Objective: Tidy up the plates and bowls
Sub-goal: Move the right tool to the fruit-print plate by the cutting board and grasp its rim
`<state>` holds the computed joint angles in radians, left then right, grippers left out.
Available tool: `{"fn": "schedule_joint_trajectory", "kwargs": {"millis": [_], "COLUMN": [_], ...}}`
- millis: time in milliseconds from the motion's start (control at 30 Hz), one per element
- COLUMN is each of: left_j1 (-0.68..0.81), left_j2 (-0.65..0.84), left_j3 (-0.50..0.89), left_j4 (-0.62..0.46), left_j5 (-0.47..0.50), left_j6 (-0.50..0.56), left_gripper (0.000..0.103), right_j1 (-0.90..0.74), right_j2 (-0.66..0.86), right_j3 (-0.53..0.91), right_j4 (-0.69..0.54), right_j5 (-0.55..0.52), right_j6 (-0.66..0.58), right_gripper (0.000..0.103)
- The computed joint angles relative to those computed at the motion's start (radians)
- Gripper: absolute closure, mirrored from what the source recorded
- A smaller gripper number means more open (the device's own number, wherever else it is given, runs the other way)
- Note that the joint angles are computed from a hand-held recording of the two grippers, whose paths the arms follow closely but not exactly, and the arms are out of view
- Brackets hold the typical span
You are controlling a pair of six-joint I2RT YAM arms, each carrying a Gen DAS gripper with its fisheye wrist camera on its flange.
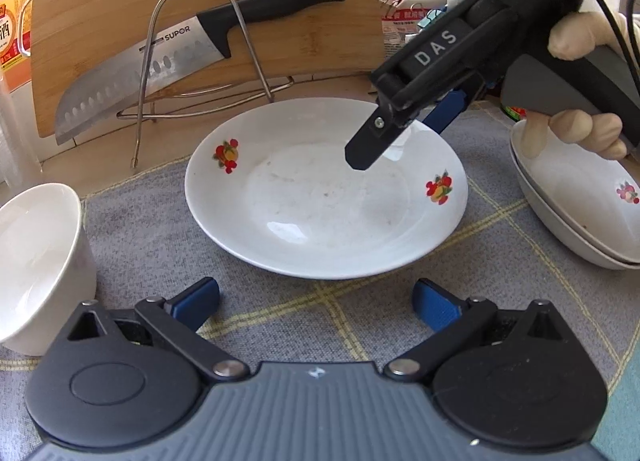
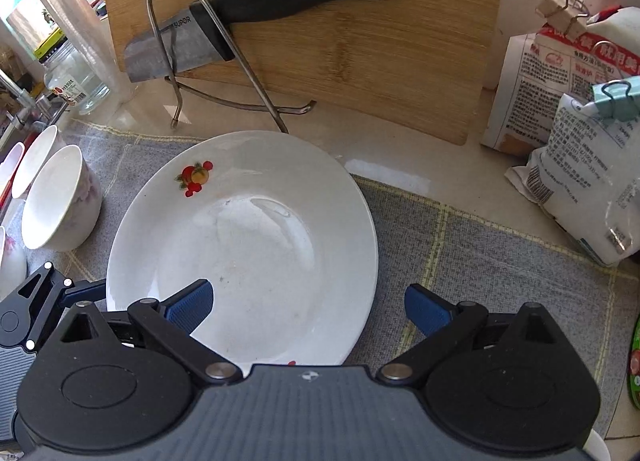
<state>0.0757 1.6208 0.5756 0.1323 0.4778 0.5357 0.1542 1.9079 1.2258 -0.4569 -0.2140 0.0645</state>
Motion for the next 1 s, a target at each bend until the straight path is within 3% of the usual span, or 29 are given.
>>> {"fn": "schedule_joint_trajectory", "kwargs": {"millis": [433, 867, 1000], "left_j1": [0.005, 0.016, 0.016], "left_j2": [0.047, 0.080, 0.068], "left_j3": [0.040, 0.074, 0.042], "left_j4": [0.010, 0.004, 0.051], "left_j5": [0.037, 0.064, 0.067], "left_j6": [0.032, 0.067, 0.085], "left_gripper": [0.000, 0.000, 0.001], "right_j1": [-0.029, -0.051, -0.056], "right_j2": [0.150, 0.198, 0.206], "right_j3": [0.192, 0.253, 0.265], "right_j4": [-0.067, -0.064, -0.071], "right_j5": [-0.135, -0.200, -0.212], "right_j6": [-0.057, -0.099, -0.112], "right_gripper": [0.000, 0.002, 0.004]}}
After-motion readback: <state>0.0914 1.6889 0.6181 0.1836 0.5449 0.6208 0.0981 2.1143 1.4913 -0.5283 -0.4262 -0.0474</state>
